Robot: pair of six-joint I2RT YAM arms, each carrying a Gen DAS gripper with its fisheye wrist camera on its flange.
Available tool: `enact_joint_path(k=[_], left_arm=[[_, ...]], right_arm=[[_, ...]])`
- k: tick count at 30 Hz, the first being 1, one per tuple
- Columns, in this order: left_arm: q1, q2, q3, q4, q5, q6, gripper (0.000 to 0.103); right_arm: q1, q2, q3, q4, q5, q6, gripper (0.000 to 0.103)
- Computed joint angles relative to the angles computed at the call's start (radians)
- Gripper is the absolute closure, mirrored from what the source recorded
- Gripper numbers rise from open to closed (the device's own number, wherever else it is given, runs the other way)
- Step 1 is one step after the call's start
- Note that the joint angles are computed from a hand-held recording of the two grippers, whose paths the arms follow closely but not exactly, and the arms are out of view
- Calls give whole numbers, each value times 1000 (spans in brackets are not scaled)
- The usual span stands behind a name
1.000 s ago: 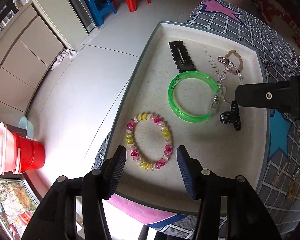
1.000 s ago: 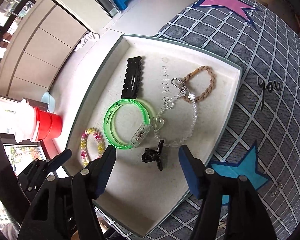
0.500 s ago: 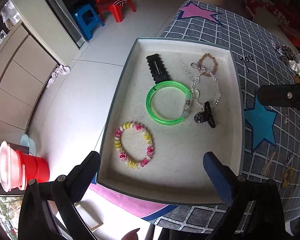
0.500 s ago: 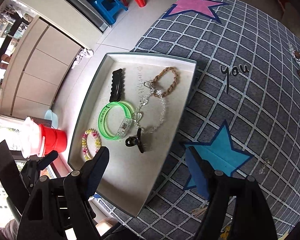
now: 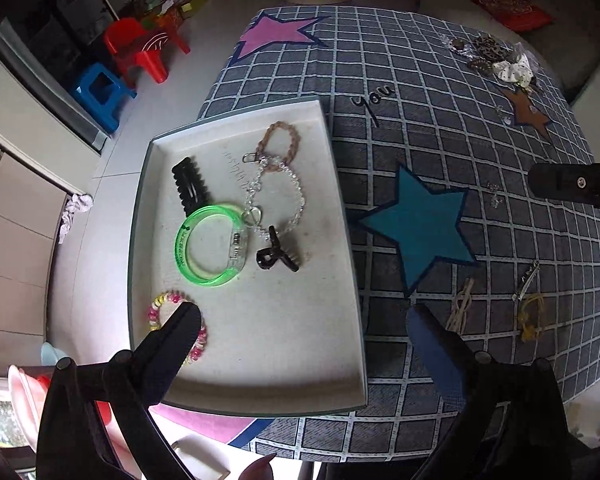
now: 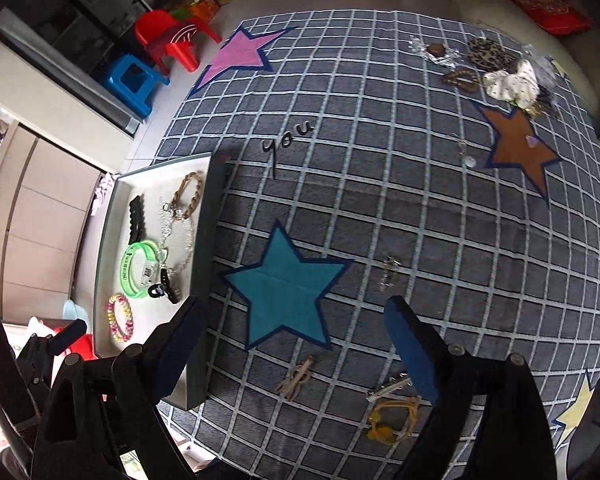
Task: Organize jewelry
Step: 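Move the left tool to the tan hair clip while the right tool approaches the yellow cord bracelet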
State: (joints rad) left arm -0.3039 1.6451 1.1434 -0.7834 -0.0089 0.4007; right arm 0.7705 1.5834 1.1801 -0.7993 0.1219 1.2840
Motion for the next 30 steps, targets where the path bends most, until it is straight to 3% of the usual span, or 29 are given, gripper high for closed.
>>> enact_joint_path(k=[14,21,30], left_arm=[[-192,1,-52,-27,14,-1,0],[-250,16,-93,-13,8,5,0],[-321,67,-112,27,-6,-26,0]], right_arm=[[158,-327,-351,-103,-38,341,11],[246,-319,-418,-61,-75,416,11],[305,-253,-432,-15,-131,421,11]])
